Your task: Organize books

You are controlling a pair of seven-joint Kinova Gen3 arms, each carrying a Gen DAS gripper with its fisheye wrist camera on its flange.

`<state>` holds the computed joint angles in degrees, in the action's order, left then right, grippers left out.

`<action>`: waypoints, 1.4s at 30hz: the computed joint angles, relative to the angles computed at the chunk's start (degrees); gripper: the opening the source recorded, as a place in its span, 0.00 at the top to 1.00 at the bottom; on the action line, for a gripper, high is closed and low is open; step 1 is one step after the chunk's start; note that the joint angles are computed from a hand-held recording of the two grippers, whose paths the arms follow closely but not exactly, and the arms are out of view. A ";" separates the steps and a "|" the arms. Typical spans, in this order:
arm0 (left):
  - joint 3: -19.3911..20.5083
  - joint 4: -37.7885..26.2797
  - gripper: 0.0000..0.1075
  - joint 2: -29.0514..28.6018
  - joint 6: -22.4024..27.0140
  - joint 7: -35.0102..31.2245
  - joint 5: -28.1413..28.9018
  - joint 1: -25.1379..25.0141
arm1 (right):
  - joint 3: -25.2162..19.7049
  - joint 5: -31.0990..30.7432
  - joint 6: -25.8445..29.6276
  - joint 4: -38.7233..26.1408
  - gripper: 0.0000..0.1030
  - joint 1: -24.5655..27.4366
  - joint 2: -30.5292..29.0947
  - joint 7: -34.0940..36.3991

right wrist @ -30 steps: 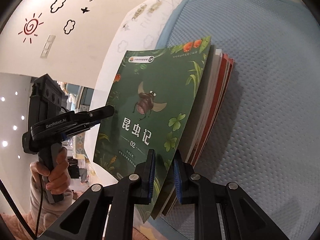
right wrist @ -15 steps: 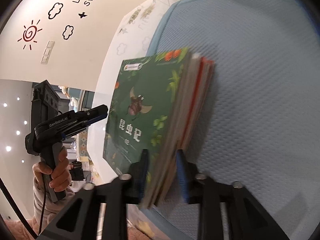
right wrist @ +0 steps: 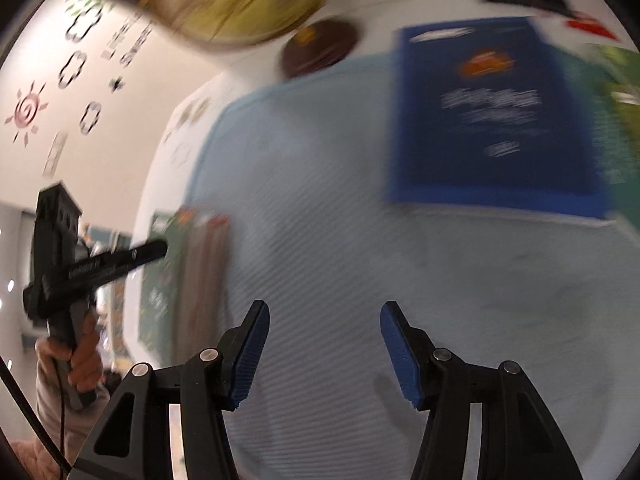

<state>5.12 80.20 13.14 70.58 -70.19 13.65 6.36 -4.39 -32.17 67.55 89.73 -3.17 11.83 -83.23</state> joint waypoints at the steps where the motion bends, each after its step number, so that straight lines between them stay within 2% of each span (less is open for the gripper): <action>1: 0.69 -1.63 0.76 1.76 -0.33 0.35 -0.27 1.11 | 0.97 0.70 -0.21 -0.46 0.46 0.96 0.17 0.07; 7: 2.86 -13.30 0.76 13.31 -2.12 3.70 -2.14 8.50 | 3.39 0.77 -1.84 -3.30 0.46 6.78 3.23 1.23; 14: 3.00 -23.30 0.76 21.93 -0.21 6.63 -3.65 14.16 | 2.41 3.27 -1.53 -7.29 0.46 8.43 8.27 2.71; 17: 2.56 -21.95 0.72 21.29 -3.19 7.11 -4.59 15.45 | 0.99 3.16 -0.65 -8.10 0.45 9.41 9.08 4.40; 22: 3.64 -22.20 0.72 21.42 -2.43 4.79 -4.56 15.47 | -1.00 -0.23 4.24 -9.26 0.46 10.82 11.04 6.27; 26: 4.18 -18.25 0.72 19.27 -4.25 3.38 -2.51 14.69 | -0.25 3.25 1.37 -5.65 0.46 8.11 7.31 7.76; 29: 4.58 -17.46 0.72 18.91 -4.53 3.30 -0.28 13.34 | 2.17 8.65 -2.86 -5.31 0.46 5.21 5.85 3.70; 32: 4.55 -17.49 0.72 19.06 -4.90 3.46 0.53 13.13 | 1.94 9.21 -1.14 -8.43 0.45 6.23 9.18 1.60; 34: 4.31 -17.88 0.71 19.27 -5.06 4.04 0.31 13.59 | 1.60 9.12 -1.01 -8.94 0.41 6.10 9.54 2.14; 37: 4.05 -18.30 0.71 19.47 -4.95 4.70 -0.39 14.14 | 1.25 10.71 -1.35 -8.55 0.33 4.92 9.05 1.39; 39: 4.28 -17.56 0.71 19.00 -4.91 4.13 -0.27 13.84 | 0.87 9.88 -1.31 -7.33 0.32 5.45 8.38 2.04; 42: 4.51 -15.64 0.71 17.62 -4.20 3.27 -0.07 13.46 | 0.64 7.42 1.62 -5.96 0.32 7.24 7.53 3.94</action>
